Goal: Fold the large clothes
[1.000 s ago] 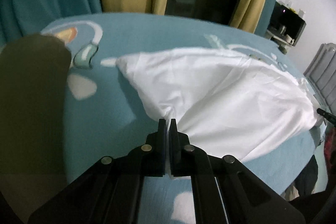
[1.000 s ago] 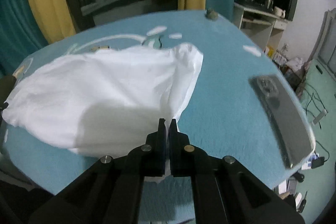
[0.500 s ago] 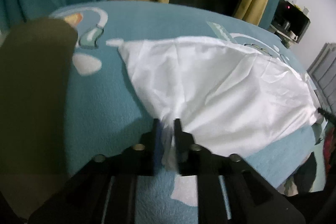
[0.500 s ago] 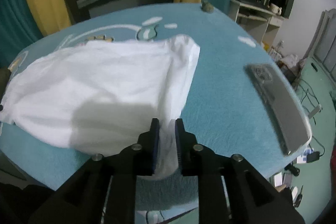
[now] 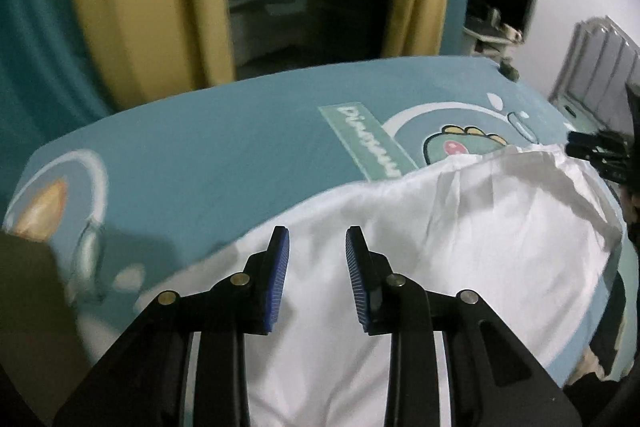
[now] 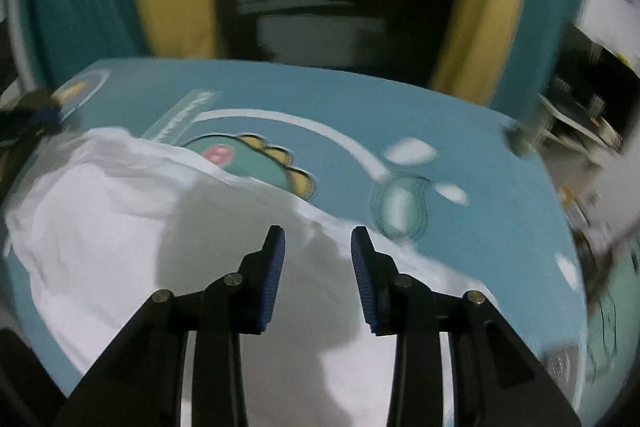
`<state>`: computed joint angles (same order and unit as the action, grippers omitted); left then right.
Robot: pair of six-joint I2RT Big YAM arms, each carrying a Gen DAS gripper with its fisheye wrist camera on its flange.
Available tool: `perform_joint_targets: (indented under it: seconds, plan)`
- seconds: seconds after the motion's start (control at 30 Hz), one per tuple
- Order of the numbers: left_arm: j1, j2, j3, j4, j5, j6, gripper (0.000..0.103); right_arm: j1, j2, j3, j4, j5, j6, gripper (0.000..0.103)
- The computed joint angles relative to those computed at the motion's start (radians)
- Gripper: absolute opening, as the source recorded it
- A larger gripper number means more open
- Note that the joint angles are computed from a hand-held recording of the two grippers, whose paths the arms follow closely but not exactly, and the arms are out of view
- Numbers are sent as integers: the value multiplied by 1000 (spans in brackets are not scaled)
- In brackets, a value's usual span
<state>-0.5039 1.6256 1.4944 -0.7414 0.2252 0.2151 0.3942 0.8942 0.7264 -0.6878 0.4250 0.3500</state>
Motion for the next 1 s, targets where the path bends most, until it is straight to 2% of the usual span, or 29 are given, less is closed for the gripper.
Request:
perform_joint_targets:
  seconds: [0.07,0.17,0.3,0.4,0.47,0.53,0.57,0.6,0.67,0.7,0.77,0.83,0.93,0.97,1.0]
  plan:
    - [-18,65,70,-32,-11,18,31,-37,76,28,51,-75,-76,34]
    - [-31,135,146,-64,-27,42,31,-80,179,75,79,-128,-151,34]
    - [-28,199,210,-99,-53,53,31,-133,268,119,98,-237,-225,34]
    - [-22,230,236,-123,-67,63,31,-150,306,139,68,-329,-286,34]
    - [-18,239,239,-129,-65,77,31,-134,318,137,63,-329,-317,32]
    - [-9,237,226,-104,-41,84,31,-132,316,131,74,-350,-327,12]
    - [-8,237,224,-95,-37,83,31,-126,318,133,75,-328,-330,1]
    - [-6,238,220,-78,-37,75,30,-115,325,137,75,-273,-331,1]
    - [-3,242,217,-50,-62,49,12,-116,331,140,98,-235,-314,1]
    - [1,247,223,-41,-69,35,9,-119,336,142,107,-218,-300,1]
    - [9,259,237,-35,-78,7,9,-125,356,156,112,-180,-287,1]
    - [13,267,255,-56,-84,-7,9,-135,374,167,109,-187,-268,1]
    - [13,257,251,-60,-124,-29,11,-137,378,177,93,-174,-250,6]
    - [14,245,238,-52,-134,-34,15,-134,376,180,84,-155,-240,17]
    - [17,234,224,-44,-137,-39,26,-128,369,181,75,-128,-225,36]
